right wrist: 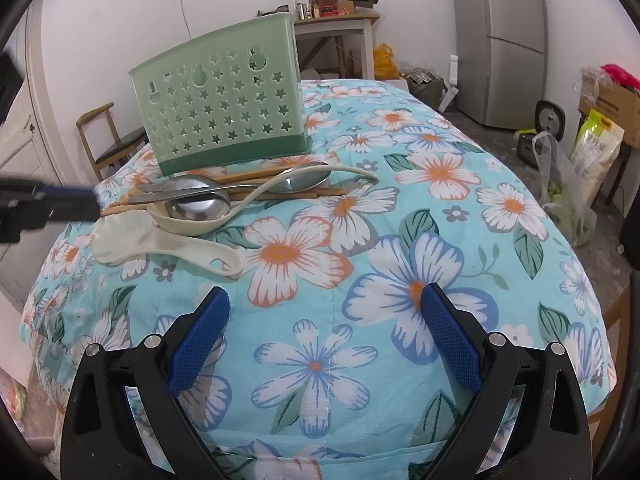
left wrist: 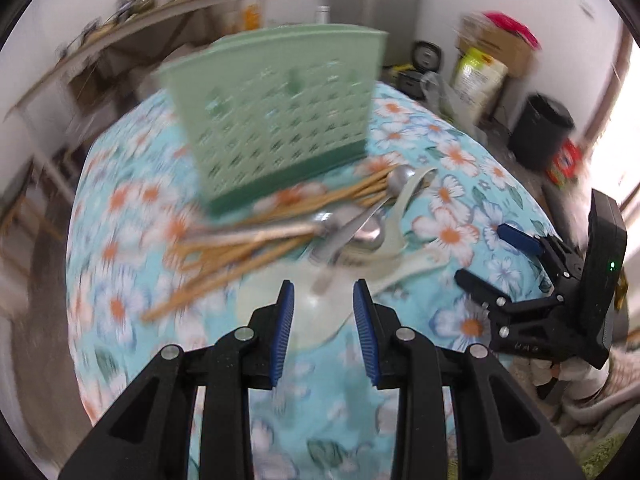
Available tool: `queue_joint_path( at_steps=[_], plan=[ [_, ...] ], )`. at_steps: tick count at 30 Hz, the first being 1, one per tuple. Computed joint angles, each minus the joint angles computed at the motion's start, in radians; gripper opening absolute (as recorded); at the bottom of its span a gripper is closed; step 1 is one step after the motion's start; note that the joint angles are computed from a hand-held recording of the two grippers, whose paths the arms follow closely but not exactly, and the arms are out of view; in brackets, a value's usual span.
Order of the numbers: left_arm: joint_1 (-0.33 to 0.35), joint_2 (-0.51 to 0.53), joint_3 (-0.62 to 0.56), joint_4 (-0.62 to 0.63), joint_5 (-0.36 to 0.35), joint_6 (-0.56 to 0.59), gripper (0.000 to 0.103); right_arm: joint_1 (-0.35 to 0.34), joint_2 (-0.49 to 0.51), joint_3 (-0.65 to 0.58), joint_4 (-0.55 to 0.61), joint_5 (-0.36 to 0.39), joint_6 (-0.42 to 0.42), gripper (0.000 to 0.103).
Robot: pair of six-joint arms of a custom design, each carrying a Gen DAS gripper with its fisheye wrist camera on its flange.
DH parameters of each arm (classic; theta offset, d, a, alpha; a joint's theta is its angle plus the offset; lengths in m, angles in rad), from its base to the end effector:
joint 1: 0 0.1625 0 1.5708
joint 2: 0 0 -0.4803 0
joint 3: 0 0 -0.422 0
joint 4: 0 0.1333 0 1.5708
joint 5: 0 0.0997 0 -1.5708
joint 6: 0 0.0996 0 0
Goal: Organize utensils
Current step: 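Grasp the white plastic rice paddle with the left tool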
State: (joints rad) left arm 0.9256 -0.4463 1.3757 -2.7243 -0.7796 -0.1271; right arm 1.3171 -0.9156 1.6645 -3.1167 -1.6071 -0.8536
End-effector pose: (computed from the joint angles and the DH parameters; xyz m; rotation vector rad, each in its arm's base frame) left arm -0.3171 -0.7608 -0.0144 0.5089 2.3635 -0.6316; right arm -0.0608 -0.7514 0.2578 0.7351 -2.4429 0.8892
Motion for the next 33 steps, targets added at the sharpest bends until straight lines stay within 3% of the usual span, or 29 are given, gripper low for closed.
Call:
queue_joint_path(
  at_steps=[4, 7, 10, 15, 19, 20, 25, 29, 33],
  plan=[
    [0.017, -0.049, 0.098, -0.08, -0.004, -0.169, 0.036, 0.002, 0.001, 0.002, -0.007, -0.008, -0.003, 0.092],
    [0.048, -0.075, 0.135, -0.134, -0.069, -0.294, 0.038, 0.0, 0.0, 0.001, -0.003, -0.003, -0.004, 0.092],
    [0.103, -0.086, 0.143, -0.169, -0.201, -0.412, 0.038, -0.001, -0.002, 0.006, -0.011, -0.009, -0.004, 0.092],
    [0.153, -0.08, 0.138, -0.269, -0.353, -0.448, 0.038, -0.002, -0.002, 0.014, -0.028, -0.017, -0.006, 0.092],
    [0.192, -0.073, 0.142, -0.358, -0.52, -0.472, 0.037, 0.001, 0.0, 0.015, -0.036, -0.027, -0.008, 0.092],
    [0.194, -0.07, 0.139, -0.357, -0.53, -0.474, 0.037, 0.001, 0.001, 0.016, -0.037, -0.029, -0.009, 0.092],
    [0.158, -0.057, 0.111, -0.269, -0.396, -0.419, 0.033, 0.0, 0.0, 0.017, -0.038, -0.029, -0.009, 0.092],
    [0.109, -0.031, 0.069, -0.171, -0.231, -0.387, 0.019, 0.002, 0.001, 0.016, -0.036, -0.031, -0.008, 0.092],
    [0.098, -0.023, 0.075, -0.205, -0.208, -0.382, 0.012, 0.001, 0.0, 0.016, -0.035, -0.031, -0.008, 0.092]
  ],
)
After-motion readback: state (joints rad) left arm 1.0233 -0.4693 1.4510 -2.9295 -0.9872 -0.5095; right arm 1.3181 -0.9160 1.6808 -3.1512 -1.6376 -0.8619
